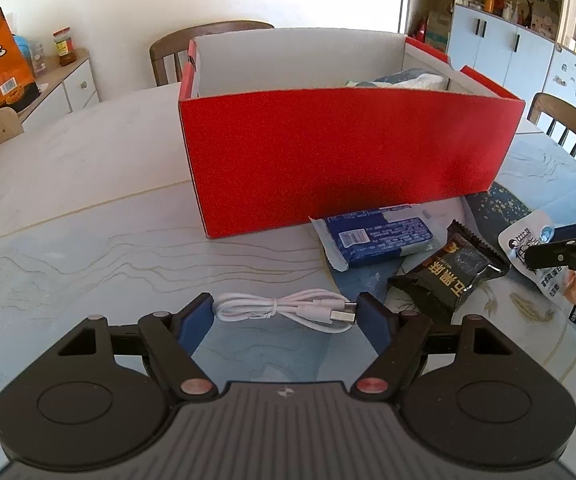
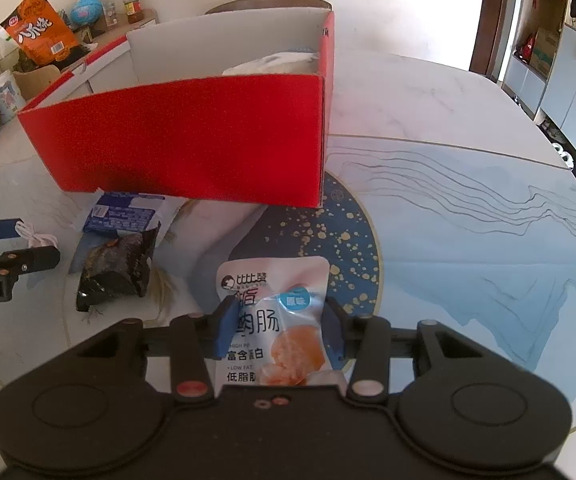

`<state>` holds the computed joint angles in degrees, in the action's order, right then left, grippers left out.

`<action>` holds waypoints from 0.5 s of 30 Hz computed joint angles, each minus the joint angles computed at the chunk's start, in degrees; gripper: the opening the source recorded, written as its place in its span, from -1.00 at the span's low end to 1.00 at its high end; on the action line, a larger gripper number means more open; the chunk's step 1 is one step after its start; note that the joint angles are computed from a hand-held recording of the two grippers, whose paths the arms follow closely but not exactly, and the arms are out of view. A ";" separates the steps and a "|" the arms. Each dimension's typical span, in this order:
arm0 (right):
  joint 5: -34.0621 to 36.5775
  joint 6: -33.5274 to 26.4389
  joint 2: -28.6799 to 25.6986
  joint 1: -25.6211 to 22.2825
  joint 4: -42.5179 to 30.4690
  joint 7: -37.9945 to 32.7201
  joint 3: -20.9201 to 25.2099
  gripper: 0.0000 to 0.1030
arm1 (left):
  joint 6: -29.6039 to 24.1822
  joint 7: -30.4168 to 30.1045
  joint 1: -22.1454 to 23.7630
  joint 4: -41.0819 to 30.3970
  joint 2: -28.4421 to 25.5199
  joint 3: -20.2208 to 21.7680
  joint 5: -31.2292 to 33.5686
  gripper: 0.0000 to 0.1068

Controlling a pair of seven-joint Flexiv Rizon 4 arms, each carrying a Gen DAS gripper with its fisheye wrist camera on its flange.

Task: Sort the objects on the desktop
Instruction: 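Grasp and lift the white cable with left tool while right tool lifts the sausage pouch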

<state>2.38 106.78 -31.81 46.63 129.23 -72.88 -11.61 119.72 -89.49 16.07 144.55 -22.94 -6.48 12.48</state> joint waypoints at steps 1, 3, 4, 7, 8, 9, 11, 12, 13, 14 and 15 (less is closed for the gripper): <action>-0.02 0.03 0.12 0.01 0.02 -0.04 0.05 -0.14 | -0.04 -0.18 0.15 0.12 0.29 -0.15 0.07 0.45; -0.05 0.07 0.43 -0.10 0.09 -0.09 0.27 -0.14 | -0.34 -0.48 0.06 0.17 0.76 -0.30 -0.03 0.45; -0.07 0.17 0.60 -0.12 0.15 -0.17 0.33 -0.14 | -0.39 -0.63 0.18 0.23 0.94 -0.41 0.08 0.45; 0.20 0.52 1.00 -0.02 0.33 -0.27 0.41 -0.14 | -0.68 -1.11 0.11 0.39 1.52 -0.53 0.04 0.45; 0.23 0.59 1.20 -0.19 0.38 -0.31 0.63 -0.14 | -0.72 -1.35 0.14 0.47 1.73 -0.60 0.04 0.45; 0.29 0.75 1.40 -0.31 0.47 -0.36 0.82 -0.14 | -0.89 -1.72 0.54 0.54 2.02 -0.98 0.33 0.45; 0.55 1.06 1.68 -0.20 0.61 -0.60 0.81 -0.14 | -1.19 -2.33 1.44 0.68 2.53 -1.71 1.12 0.45; 0.67 1.18 1.86 -0.32 0.66 -0.65 0.99 -0.14 | -1.38 -2.46 1.52 0.74 2.81 -1.79 1.29 0.45; 0.78 1.35 1.99 -0.45 0.69 -0.72 1.17 -0.14 | -1.43 -2.56 1.53 0.79 3.01 -1.83 1.44 0.45; 0.82 1.72 2.09 -0.77 0.72 -0.87 1.52 -0.14 | -1.60 -2.68 1.58 0.80 3.26 -1.91 1.57 0.45; 0.78 2.12 2.22 -1.22 0.74 -1.08 2.03 -0.14 | -1.87 -2.82 1.73 0.79 3.55 -2.08 1.72 0.45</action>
